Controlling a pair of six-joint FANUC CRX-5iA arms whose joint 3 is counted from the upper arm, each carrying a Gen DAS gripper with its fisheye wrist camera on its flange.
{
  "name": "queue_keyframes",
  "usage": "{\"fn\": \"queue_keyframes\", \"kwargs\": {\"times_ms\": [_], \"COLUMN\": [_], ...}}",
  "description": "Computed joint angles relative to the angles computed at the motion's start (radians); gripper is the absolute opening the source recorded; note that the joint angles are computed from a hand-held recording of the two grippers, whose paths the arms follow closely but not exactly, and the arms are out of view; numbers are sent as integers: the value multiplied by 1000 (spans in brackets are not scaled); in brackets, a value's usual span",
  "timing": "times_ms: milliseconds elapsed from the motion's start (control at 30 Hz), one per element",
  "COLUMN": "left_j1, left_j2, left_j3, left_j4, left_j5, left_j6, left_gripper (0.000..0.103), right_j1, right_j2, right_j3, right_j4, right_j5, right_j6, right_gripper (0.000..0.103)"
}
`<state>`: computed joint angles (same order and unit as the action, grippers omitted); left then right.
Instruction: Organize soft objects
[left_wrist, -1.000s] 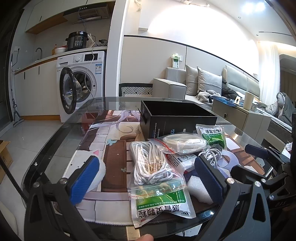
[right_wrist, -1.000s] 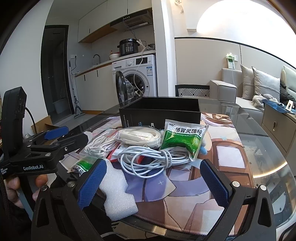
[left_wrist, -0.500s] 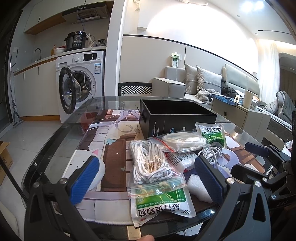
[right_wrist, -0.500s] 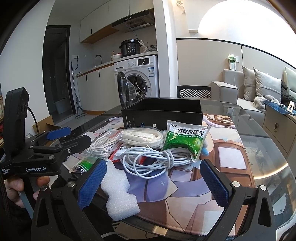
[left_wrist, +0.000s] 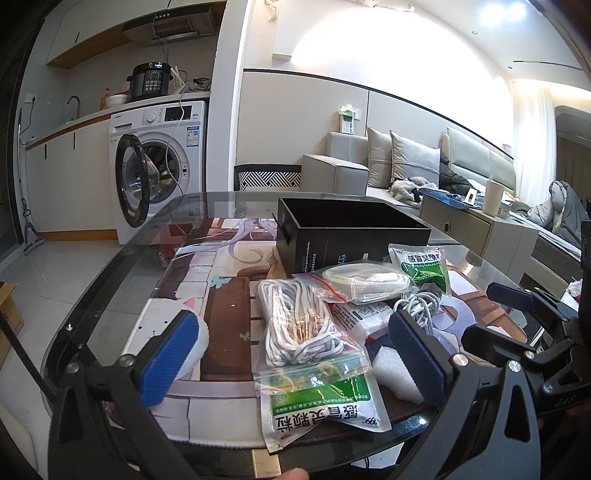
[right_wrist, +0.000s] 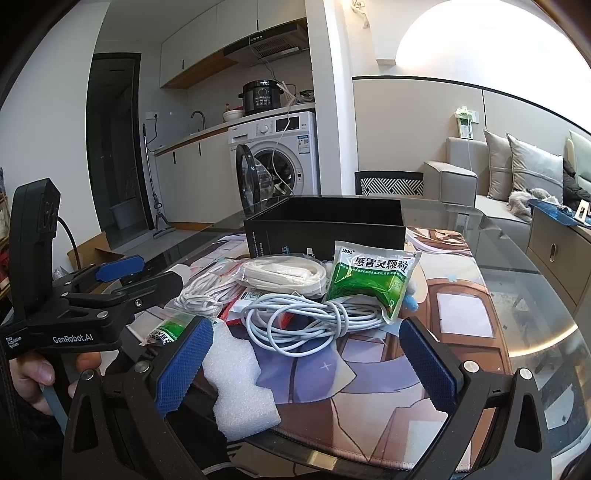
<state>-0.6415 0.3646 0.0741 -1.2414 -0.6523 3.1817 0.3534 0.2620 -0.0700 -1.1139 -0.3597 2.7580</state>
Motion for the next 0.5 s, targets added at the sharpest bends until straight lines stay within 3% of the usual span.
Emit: {"fn": "queue_keyframes", "kwargs": {"times_ms": [333,500], "left_j1": [-1,2], "left_j2": [-1,-5], "left_j3": [-1,-6], "left_j4": [-2,3], "left_j5": [-11,-7], "left_j6": [-7,-23], "left_gripper": [103,103], "right_j1": [2,28], "right_j2": [3,12], "right_j3": [-1,4], "right_j4": [9,106], "right_j5": [1,-4], "right_j6": [-6,-102], "right_gripper": [103,103]}}
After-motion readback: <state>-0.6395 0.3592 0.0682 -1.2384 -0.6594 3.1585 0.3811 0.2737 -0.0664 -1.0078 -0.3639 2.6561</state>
